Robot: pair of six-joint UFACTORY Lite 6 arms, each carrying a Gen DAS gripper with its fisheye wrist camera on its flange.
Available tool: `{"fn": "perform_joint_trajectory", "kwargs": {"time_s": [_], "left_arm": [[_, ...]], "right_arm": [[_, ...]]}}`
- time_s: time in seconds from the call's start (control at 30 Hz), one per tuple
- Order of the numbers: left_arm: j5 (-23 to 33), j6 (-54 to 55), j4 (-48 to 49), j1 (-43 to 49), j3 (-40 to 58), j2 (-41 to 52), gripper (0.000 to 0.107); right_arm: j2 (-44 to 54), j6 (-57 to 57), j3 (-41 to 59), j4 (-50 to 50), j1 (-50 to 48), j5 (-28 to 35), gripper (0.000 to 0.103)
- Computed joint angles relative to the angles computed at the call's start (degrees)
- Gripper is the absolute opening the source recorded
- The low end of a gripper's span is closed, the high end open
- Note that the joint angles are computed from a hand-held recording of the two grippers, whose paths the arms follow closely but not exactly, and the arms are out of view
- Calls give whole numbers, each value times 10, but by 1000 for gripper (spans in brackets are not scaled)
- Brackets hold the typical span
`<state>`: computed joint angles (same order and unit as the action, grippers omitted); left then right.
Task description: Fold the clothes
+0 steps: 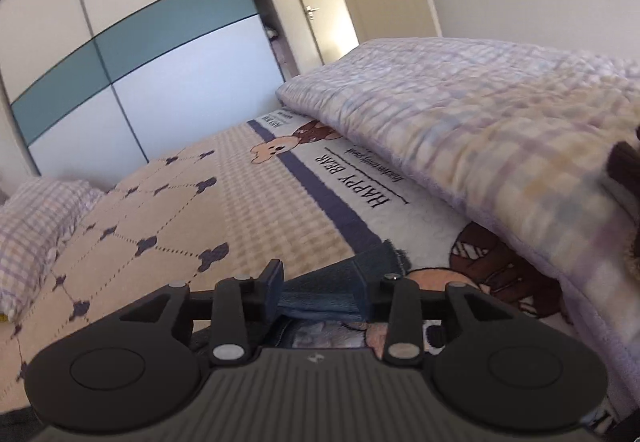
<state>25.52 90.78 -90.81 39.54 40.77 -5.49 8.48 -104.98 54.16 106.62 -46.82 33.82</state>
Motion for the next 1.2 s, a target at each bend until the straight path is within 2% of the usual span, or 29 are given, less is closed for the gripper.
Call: {"fn": "perform_joint_trajectory", "kwargs": {"time_s": [0.03, 0.1, 0.2, 0.37, 0.43, 0.53, 0.63, 0.67, 0.7, 0.73, 0.8, 0.93, 1.03, 1.13, 1.2], "left_arm": [[-5, 23, -18, -4, -9, -10, 45], [-10, 59, -48, -8, -18, -12, 45], [-10, 102, -86, -7, -23, 0, 45], [-7, 215, -192, -9, -46, 13, 45], [-7, 251, -231, -14, -53, 13, 45], [-12, 278, -271, -22, -67, 1, 45], [-7, 263, -253, -14, -76, -19, 43], [1, 248, -237, -5, -80, -29, 42], [10, 234, -221, 5, -85, -39, 41], [18, 220, -203, 17, -91, -52, 40], [35, 187, -156, 47, -101, -82, 39], [55, 129, -75, 98, -127, -153, 37], [63, 108, -50, 117, -145, -194, 36], [68, 87, -52, 121, -149, -211, 36], [48, 77, -71, 98, -139, -201, 36]], "right_arm": [[16, 14, 14, -17, -12, 9, 40], [46, -28, 29, -16, -23, 12, 45], [79, -203, 17, 51, -36, 23, 46], [96, -479, -36, 75, -78, 118, 47], [112, -510, -13, 78, -57, 84, 47], [164, -535, 61, 122, 6, -16, 47], [203, -589, 103, 153, 51, -60, 45], [204, -642, 102, 188, 66, -75, 41], [191, -671, 93, 217, 79, -92, 8], [174, -676, 78, 240, 78, -86, 9], [124, -614, 39, 214, 57, -49, 8], [-48, -437, -61, 20, -56, 83, 8], [-169, -359, -104, -113, -174, 201, 8], [-215, -289, -74, -188, -281, 322, 8], [-202, -229, -25, -206, -306, 356, 8]]}}
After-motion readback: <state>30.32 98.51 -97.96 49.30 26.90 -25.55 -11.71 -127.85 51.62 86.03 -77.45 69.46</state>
